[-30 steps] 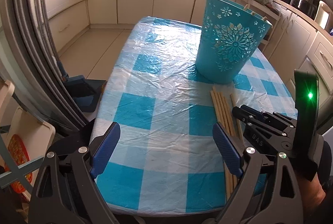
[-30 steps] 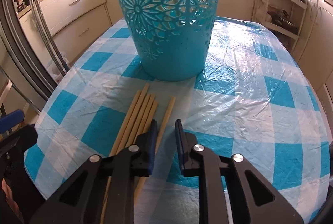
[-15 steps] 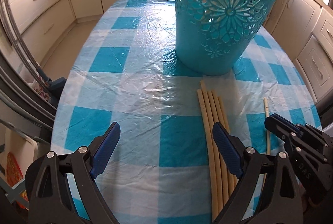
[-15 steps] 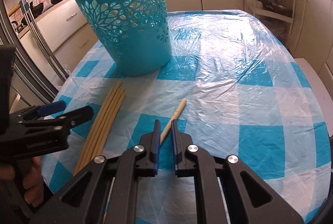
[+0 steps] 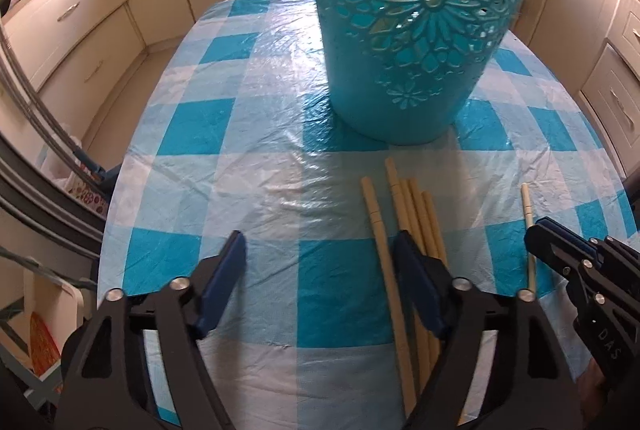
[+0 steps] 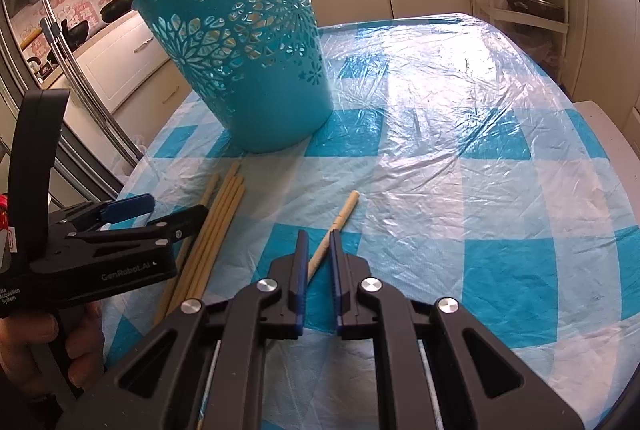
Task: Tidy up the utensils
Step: 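Close the left gripper on a wooden stick while the right gripper grips another stick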
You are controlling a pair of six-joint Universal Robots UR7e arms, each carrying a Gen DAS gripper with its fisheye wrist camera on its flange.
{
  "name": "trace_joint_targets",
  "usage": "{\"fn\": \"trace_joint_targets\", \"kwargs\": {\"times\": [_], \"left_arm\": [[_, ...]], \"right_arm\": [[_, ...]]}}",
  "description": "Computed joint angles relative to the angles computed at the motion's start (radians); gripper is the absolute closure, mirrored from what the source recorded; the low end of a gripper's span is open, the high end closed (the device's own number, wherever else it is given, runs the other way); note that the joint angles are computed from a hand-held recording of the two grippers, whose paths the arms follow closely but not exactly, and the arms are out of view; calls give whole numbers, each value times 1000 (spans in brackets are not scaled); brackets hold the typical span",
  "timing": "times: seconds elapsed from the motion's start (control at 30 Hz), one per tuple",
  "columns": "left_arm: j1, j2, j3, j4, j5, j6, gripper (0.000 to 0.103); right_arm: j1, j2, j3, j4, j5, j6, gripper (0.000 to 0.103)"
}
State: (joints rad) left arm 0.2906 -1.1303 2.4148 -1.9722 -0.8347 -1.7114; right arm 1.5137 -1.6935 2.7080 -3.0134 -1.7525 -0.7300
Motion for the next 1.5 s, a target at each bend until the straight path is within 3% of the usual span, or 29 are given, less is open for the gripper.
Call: {"fn": "trace_joint_targets", "kwargs": {"times": [0.03, 0.1, 0.2, 0.3, 0.57, 0.77, 1.1, 1.2, 1.27, 1.33, 1.4, 1.5], "left_arm": [[1, 5, -1, -16, 4, 19, 45], [2, 13, 1, -69, 15, 76, 67], [2, 16, 25, -168, 34, 175, 87], [6, -11, 57, -238, 32, 231, 96], [23, -101, 100, -244, -3, 197, 97], [31, -49, 44, -147, 3, 195, 96], [20, -29, 14, -20, 20, 112, 69], [18, -33, 18, -9, 27, 106, 67], [15, -30, 19, -10, 31, 114, 68], [13, -33, 32, -63, 32, 154, 79], [14, -29, 41, -118, 28, 205, 97], [13, -17, 33, -125, 27, 234, 97]], "right_arm": [[-1, -1, -1, 2, 1, 1, 92], [-1, -1, -1, 4, 1, -1, 92], [5, 6, -8, 7, -7, 4, 92], [23, 24, -20, 8, -31, 10, 92], [106, 85, -51, 31, -127, 21, 92], [139, 107, -63, 43, -172, 37, 92], [152, 129, -70, 31, -193, 61, 92], [160, 138, -69, 18, -199, 101, 90], [169, 152, -48, -44, -210, 112, 90], [172, 163, -26, -108, -213, 115, 90], [176, 183, -2, -187, -219, 93, 94], [178, 187, -8, -189, -219, 66, 97]]}}
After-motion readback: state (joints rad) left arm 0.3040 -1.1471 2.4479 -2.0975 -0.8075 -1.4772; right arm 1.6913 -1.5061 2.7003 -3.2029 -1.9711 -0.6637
